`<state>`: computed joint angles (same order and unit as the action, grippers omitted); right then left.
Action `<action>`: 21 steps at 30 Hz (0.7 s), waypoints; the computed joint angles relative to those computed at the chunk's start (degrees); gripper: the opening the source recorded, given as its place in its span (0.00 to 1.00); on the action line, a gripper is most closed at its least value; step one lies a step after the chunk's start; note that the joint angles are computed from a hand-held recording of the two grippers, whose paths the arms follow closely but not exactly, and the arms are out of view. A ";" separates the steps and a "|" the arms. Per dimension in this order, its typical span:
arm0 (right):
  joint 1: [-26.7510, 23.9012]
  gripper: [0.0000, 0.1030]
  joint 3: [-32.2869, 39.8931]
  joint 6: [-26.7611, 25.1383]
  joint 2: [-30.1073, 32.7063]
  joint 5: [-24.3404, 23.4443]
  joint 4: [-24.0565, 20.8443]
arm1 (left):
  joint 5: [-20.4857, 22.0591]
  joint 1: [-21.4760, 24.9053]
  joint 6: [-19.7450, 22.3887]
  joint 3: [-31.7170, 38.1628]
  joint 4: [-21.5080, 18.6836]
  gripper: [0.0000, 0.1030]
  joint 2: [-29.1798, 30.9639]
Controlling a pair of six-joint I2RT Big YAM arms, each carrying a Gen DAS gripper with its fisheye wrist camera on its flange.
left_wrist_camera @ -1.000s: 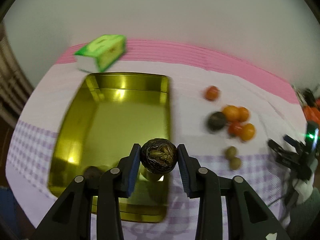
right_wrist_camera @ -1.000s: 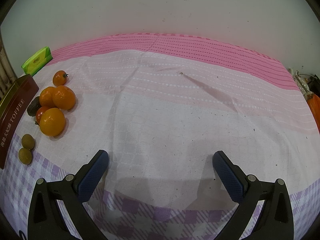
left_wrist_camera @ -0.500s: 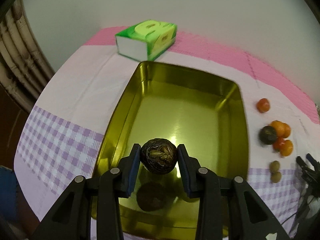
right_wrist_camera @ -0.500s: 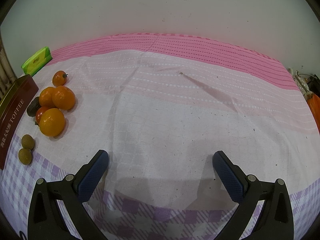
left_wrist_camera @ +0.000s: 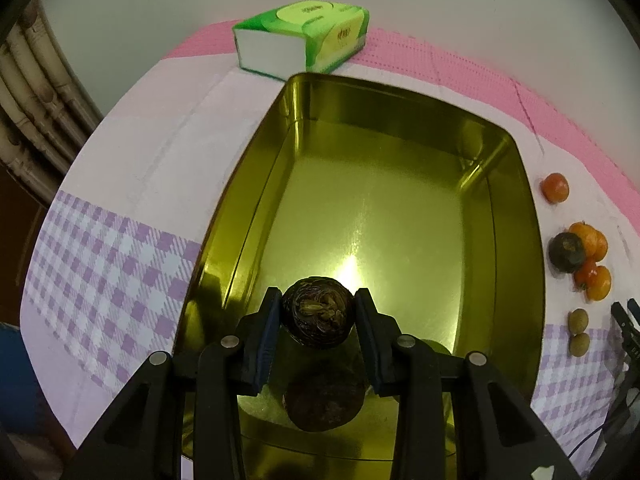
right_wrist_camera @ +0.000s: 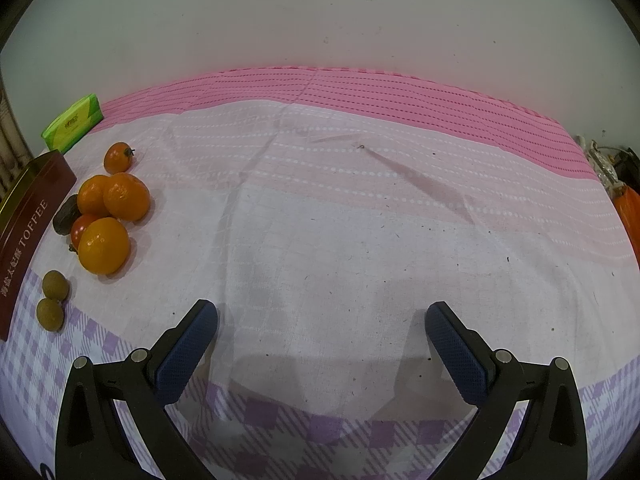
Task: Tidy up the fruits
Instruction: 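Lower the dark brown fruit into the tin tray and open the left tool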
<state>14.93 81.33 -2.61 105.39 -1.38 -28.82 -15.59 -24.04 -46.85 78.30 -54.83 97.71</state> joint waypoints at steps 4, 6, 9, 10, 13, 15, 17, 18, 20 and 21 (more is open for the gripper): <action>0.01 1.00 0.03 -0.03 0.00 -0.01 -0.02 | 0.34 -0.01 -0.23 0.61 -0.84 0.32 1.19; -0.01 1.00 0.07 -0.05 0.02 -0.05 -0.04 | 0.49 0.06 -0.17 0.88 -0.89 0.32 1.57; 0.00 1.00 0.08 -0.05 0.02 -0.03 -0.05 | 0.34 0.03 -0.04 1.23 -0.94 0.33 2.12; -0.02 1.00 0.08 -0.05 0.02 -0.07 -0.05 | 0.33 0.03 -0.04 1.41 -1.20 0.33 2.23; 0.00 1.00 0.09 -0.06 0.02 -0.06 -0.06 | 0.08 -0.31 -0.34 1.55 -1.33 0.34 2.81; -0.02 1.00 0.08 0.01 0.03 -0.02 -0.04 | 0.10 -0.34 -0.39 1.54 -1.29 0.34 2.84; -0.03 1.00 0.18 -0.09 0.07 -0.10 -0.10 | 0.06 -0.26 -0.24 1.54 -1.19 0.34 2.95; -0.04 1.00 0.19 -0.09 0.08 -0.11 -0.10 | 0.10 -0.22 -0.27 1.51 -1.18 0.34 2.92; -0.03 1.00 0.27 -0.03 0.13 -0.06 -0.13 | 0.23 -0.23 -0.38 1.48 -1.23 0.34 2.85; -0.03 1.00 0.30 0.14 0.16 0.08 -0.14 | 0.43 -0.14 -0.48 1.42 -1.24 0.34 2.81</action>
